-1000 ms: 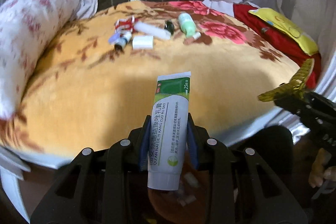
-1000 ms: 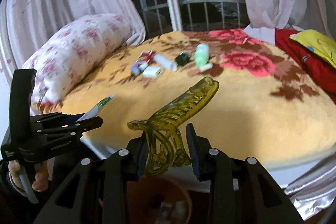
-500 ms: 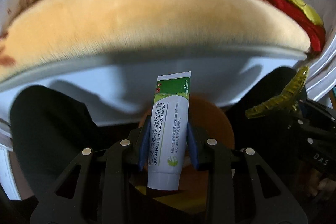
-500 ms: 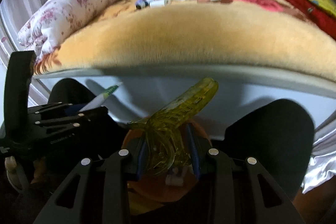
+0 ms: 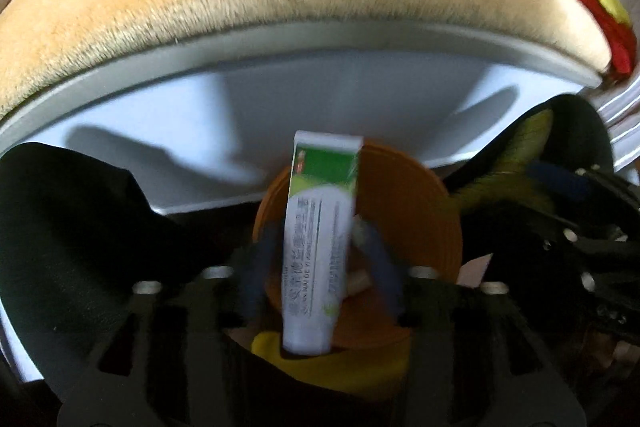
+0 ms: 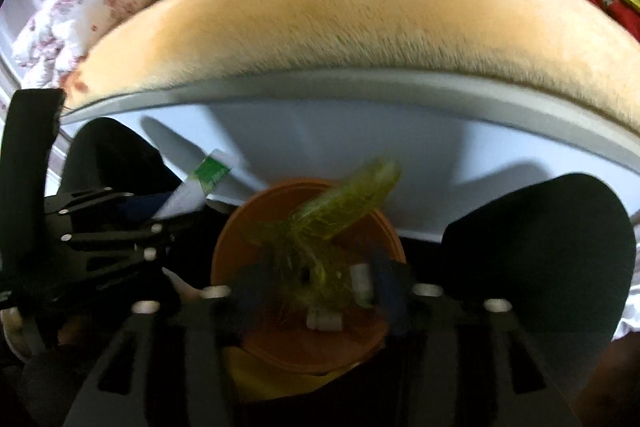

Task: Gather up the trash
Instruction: 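Open the left tool over the bin dropping the tube while the right tool drops the clip, then raise both open tools from the bin back over the bed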

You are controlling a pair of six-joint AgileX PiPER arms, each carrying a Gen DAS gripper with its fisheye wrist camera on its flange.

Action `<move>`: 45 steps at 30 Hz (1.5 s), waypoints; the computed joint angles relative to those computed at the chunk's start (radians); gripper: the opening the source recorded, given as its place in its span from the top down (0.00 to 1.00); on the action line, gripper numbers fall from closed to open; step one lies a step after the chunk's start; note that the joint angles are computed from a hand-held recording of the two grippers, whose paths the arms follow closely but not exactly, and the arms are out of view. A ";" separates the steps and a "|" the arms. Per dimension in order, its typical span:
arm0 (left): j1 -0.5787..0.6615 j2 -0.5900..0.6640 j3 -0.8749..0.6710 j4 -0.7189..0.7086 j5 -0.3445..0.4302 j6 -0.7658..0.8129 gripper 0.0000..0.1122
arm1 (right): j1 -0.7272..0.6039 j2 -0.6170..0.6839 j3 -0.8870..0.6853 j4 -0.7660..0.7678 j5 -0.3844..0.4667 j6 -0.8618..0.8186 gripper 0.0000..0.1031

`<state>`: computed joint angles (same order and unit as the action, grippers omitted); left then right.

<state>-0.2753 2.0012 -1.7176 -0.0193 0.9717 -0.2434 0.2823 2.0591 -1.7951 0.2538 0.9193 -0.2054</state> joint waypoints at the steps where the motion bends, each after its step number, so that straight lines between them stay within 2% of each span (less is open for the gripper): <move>1: 0.000 -0.003 0.005 0.001 -0.003 0.001 0.41 | -0.003 0.007 -0.007 0.000 0.007 0.007 0.41; 5: 0.007 -0.007 0.015 -0.015 -0.007 0.013 0.41 | -0.014 -0.005 0.011 0.009 -0.006 0.011 0.41; 13: 0.023 -0.009 0.015 -0.051 0.002 0.019 0.41 | -0.028 -0.073 0.100 0.012 -0.089 0.024 0.40; 17: 0.006 -0.016 0.003 -0.029 0.007 -0.002 0.41 | -0.023 -0.098 0.126 0.011 -0.126 0.034 0.37; 19: -0.003 -0.029 0.016 -0.013 -0.009 -0.008 0.41 | -0.021 -0.110 0.139 0.013 -0.144 0.032 0.35; 22: -0.011 -0.077 0.062 -0.001 -0.064 -0.001 0.41 | -0.021 -0.145 0.180 0.008 -0.189 0.031 0.27; 24: -0.019 -0.102 0.087 0.010 -0.101 0.001 0.41 | -0.021 -0.169 0.209 0.008 -0.225 0.026 0.26; 26: -0.023 -0.112 0.089 0.019 -0.106 0.000 0.41 | -0.018 -0.188 0.234 0.008 -0.259 0.029 0.26; 31: -0.007 -0.124 0.105 -0.001 -0.101 -0.001 0.41 | -0.025 -0.199 0.257 0.029 -0.282 0.036 0.21; 33: 0.004 -0.128 0.114 -0.023 -0.110 0.003 0.41 | -0.027 -0.199 0.262 0.044 -0.287 0.031 0.16; 45: 0.017 -0.155 0.163 -0.068 -0.160 0.025 0.41 | -0.018 -0.211 0.278 0.039 -0.312 0.045 0.10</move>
<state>-0.2583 1.8465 -1.5549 -0.0873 0.8116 -0.2185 0.2648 1.8481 -1.5168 0.2929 0.6073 -0.1601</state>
